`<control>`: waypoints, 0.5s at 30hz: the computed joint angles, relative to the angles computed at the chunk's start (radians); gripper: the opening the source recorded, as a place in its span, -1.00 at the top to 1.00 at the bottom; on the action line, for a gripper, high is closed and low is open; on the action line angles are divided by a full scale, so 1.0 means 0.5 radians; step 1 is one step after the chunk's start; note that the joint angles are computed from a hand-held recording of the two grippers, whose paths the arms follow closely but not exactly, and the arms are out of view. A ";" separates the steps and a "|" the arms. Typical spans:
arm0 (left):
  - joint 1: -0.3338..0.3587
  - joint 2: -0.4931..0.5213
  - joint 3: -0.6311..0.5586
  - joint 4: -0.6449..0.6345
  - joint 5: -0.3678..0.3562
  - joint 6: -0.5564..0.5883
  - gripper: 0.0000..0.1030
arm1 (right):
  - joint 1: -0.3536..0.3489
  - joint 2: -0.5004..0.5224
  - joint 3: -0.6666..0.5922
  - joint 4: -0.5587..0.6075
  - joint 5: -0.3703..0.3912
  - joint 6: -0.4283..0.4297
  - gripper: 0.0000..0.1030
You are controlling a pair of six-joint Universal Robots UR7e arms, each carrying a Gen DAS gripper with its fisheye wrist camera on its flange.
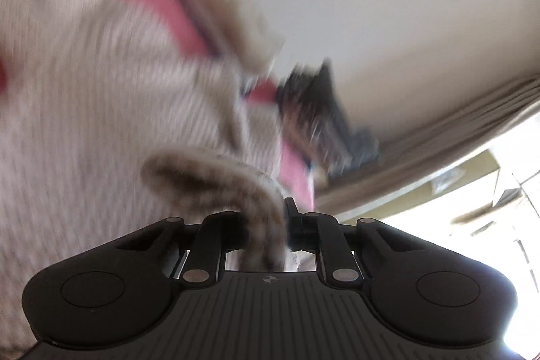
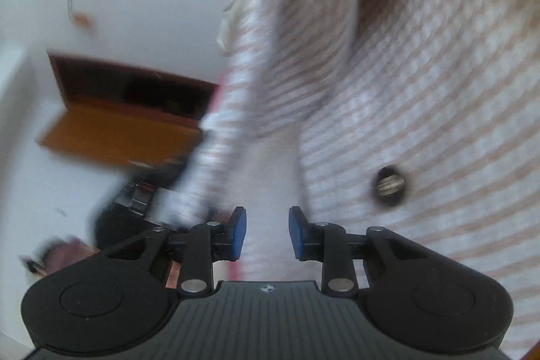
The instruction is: Fold clothes
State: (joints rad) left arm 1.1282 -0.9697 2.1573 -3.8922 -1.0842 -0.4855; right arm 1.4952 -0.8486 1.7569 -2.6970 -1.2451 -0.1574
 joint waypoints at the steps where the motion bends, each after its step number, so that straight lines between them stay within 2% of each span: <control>1: -0.005 -0.018 -0.003 -0.016 0.036 0.059 0.75 | 0.016 -0.029 0.000 -0.027 -0.085 -0.055 0.42; 6: 0.009 -0.093 -0.037 0.084 0.169 0.260 0.75 | 0.106 -0.077 -0.036 -0.414 -0.403 -0.252 0.42; 10: 0.013 -0.095 -0.048 0.083 0.190 0.443 0.75 | 0.149 -0.040 -0.162 -0.612 -0.610 -0.220 0.44; 15: 0.041 -0.067 0.032 -0.065 0.072 0.584 0.75 | 0.138 0.141 -0.345 -0.807 -0.659 -0.230 0.47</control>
